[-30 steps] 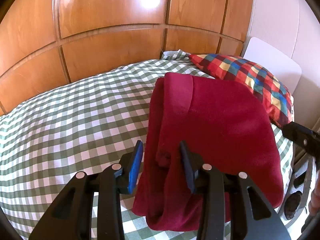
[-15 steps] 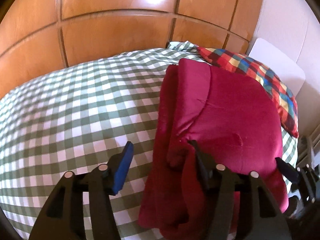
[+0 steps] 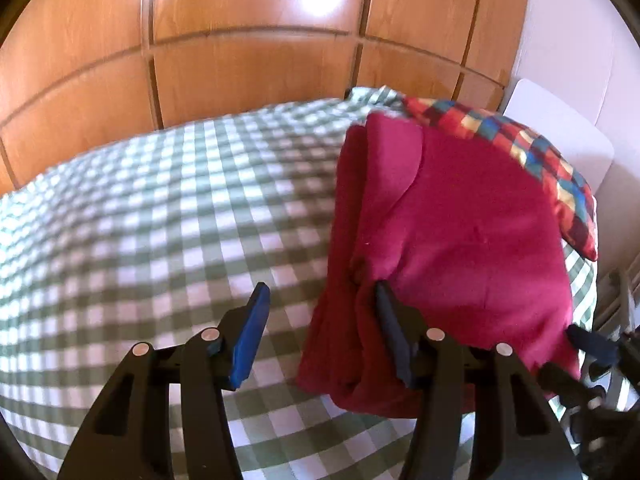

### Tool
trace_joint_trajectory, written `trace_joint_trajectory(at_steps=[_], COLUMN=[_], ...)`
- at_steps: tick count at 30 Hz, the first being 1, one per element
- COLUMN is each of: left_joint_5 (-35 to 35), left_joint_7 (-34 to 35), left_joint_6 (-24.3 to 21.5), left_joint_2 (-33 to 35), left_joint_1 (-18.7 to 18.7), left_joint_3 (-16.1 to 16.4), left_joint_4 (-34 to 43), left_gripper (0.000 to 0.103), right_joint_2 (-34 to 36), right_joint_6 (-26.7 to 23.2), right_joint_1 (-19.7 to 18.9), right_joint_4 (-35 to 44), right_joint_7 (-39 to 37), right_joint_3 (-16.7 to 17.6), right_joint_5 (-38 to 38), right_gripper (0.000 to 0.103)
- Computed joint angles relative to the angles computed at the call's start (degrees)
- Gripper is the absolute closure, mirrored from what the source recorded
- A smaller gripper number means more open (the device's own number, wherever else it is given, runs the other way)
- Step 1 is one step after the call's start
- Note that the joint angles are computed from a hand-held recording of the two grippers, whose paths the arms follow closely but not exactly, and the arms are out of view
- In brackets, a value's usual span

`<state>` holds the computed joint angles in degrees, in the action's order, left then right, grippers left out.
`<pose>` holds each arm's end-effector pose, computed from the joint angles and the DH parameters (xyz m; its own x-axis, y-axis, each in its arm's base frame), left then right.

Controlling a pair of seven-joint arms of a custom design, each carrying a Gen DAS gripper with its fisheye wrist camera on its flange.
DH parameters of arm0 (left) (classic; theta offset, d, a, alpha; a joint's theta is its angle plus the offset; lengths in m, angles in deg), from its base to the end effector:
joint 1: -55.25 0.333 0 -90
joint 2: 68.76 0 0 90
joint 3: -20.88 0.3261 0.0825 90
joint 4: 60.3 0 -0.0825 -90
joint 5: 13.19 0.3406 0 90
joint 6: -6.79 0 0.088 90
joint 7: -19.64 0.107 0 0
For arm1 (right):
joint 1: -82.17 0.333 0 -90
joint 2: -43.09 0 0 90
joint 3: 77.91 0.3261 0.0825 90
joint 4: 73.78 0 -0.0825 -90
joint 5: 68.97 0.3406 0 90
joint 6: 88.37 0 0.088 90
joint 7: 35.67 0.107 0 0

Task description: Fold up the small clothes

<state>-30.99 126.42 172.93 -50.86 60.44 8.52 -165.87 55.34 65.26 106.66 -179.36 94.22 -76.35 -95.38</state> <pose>0.6420 -0.0459 0.4804 -0.1573 -0.9796 0.1249 -0.7249 0.0287 -0.6882 0.5533 0.2844 0.5100 0.1143 -0.9931 -0.0258 -0.7682 -0.0719 -0.6361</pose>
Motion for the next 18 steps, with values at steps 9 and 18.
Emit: trace_joint_trajectory(at_steps=[9,18], left_joint_5=[2.2,6.6], left_joint_7=[-4.7,-10.9], left_joint_6=[3.6,7.0], left_joint_2=[-5.4,-11.9], left_joint_1=[-1.6,-3.0], left_joint_3=[2.6,4.8], left_joint_4=[-5.2,-12.7], left_gripper=[0.035,0.014], right_joint_2=[-3.2,-2.1], right_joint_6=[-0.4,-9.4], right_joint_1=[0.9,1.8], right_joint_4=[0.1,5.3], right_joint_7=[10.1,29.6], right_joint_3=[-1.4,-0.7], right_joint_5=[-5.4,-15.9], right_gripper=[0.022,0.008])
